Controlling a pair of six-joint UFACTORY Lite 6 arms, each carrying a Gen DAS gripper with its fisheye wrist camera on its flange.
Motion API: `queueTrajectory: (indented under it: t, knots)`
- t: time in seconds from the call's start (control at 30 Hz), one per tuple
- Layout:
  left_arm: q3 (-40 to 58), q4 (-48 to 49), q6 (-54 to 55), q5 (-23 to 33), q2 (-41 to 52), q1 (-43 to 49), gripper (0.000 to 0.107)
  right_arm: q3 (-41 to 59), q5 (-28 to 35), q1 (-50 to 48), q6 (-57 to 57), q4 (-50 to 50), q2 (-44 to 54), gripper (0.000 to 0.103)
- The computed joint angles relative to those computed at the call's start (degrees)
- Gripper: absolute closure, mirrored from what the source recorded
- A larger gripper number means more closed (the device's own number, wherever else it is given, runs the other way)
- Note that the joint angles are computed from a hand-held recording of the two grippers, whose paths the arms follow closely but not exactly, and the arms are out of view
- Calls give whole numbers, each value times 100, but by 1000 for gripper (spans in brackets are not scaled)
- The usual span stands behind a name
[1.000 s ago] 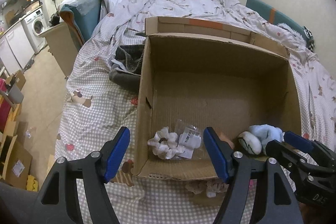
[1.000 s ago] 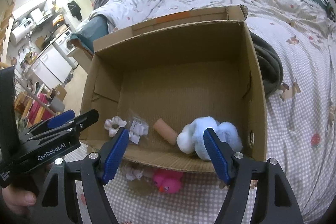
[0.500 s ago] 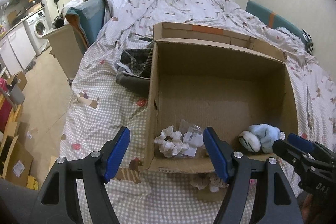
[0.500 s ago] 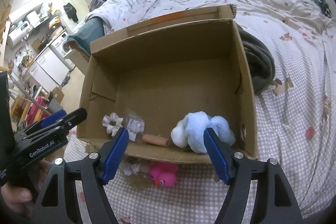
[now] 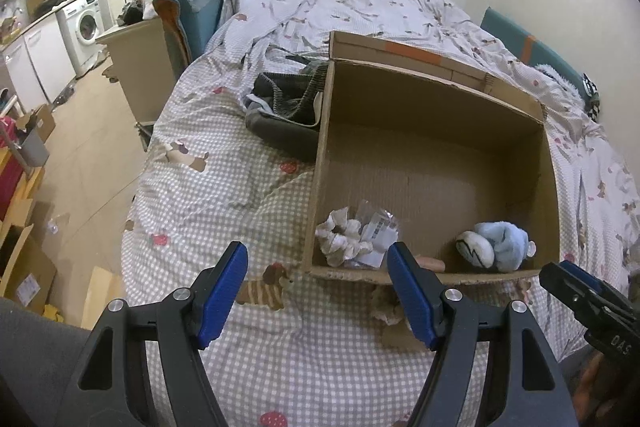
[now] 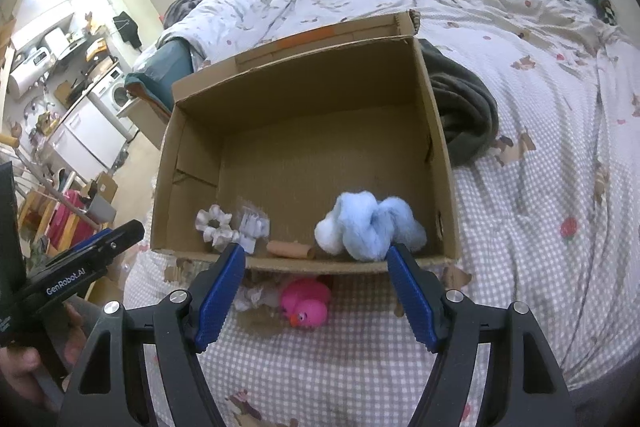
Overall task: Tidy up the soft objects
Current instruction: 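Lower the right tool to the pink rubber duck and grasp it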
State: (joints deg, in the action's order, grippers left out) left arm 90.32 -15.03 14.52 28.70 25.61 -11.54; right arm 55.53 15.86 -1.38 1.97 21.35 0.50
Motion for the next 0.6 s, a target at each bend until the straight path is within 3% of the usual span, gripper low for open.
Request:
queueTrajectory:
  t: [0.3, 0.6]
  knots:
    - [-1028, 226, -49, -308, -690, 18, 37, -423, 102, 98, 419, -344, -348, 25]
    - [-1164, 464, -220, -311, -659, -38, 37, -531, 293, -140, -303, 759, -408, 25]
